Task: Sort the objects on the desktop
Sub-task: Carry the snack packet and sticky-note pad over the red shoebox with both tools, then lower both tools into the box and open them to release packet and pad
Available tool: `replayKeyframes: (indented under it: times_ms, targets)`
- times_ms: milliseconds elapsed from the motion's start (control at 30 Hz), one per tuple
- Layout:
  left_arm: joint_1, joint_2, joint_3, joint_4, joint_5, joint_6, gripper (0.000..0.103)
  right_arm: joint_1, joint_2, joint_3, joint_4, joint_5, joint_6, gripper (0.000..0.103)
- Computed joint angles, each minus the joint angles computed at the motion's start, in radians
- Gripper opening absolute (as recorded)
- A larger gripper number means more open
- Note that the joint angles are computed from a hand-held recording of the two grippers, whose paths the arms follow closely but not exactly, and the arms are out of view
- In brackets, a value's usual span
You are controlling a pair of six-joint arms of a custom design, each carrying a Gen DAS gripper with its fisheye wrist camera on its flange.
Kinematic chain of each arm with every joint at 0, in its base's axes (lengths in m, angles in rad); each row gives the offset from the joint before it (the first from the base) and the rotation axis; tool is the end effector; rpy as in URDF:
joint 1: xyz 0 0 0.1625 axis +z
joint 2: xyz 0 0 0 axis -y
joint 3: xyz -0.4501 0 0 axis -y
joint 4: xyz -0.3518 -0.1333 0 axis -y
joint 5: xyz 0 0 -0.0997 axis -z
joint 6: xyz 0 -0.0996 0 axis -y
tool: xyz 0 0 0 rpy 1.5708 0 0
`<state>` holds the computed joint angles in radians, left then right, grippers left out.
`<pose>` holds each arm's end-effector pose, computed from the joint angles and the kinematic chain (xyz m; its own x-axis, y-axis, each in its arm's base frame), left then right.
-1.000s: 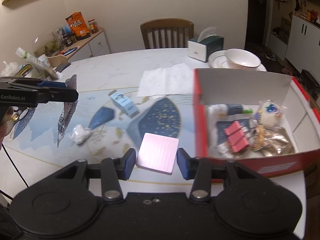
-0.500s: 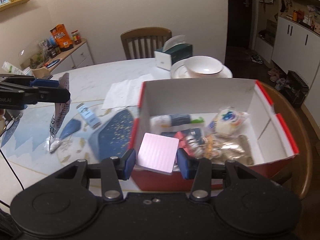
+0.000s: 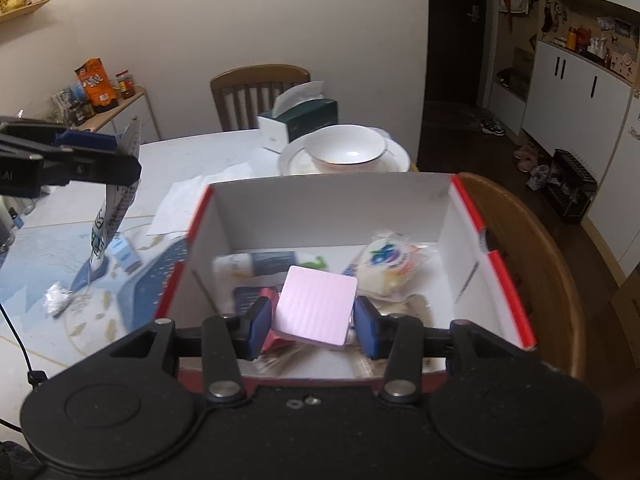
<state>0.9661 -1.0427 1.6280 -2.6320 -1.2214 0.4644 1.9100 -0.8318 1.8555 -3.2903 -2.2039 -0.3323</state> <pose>-0.2327 -0.6312 0.3194 -0.5445 0.6898 -0.4773 0.8380 0.4724 -0.2733 0.2745 -0.5544 0.1970 -0.7546 -0.1516 0.6384 -0.5306 0.7134 -0.4578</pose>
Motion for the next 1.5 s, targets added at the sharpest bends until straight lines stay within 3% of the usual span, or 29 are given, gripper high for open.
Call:
replayKeyframes:
  times_ms: [367, 933, 1500]
  targets:
    - [-0.018, 0.129, -0.125, 0.037, 0.013, 0.060, 0.058, -0.056, -0.012, -0.013, 0.003, -0.017, -0.046, 0.044]
    - [-0.036, 0.314, -0.237, 0.118, 0.122, 0.184, 0.058, -0.108, 0.036, -0.082, 0.073, -0.032, -0.089, 0.044]
    - [-0.024, 0.402, -0.313, 0.231, 0.153, 0.156, 0.058, -0.151, 0.086, -0.176, 0.152, -0.056, -0.089, 0.044]
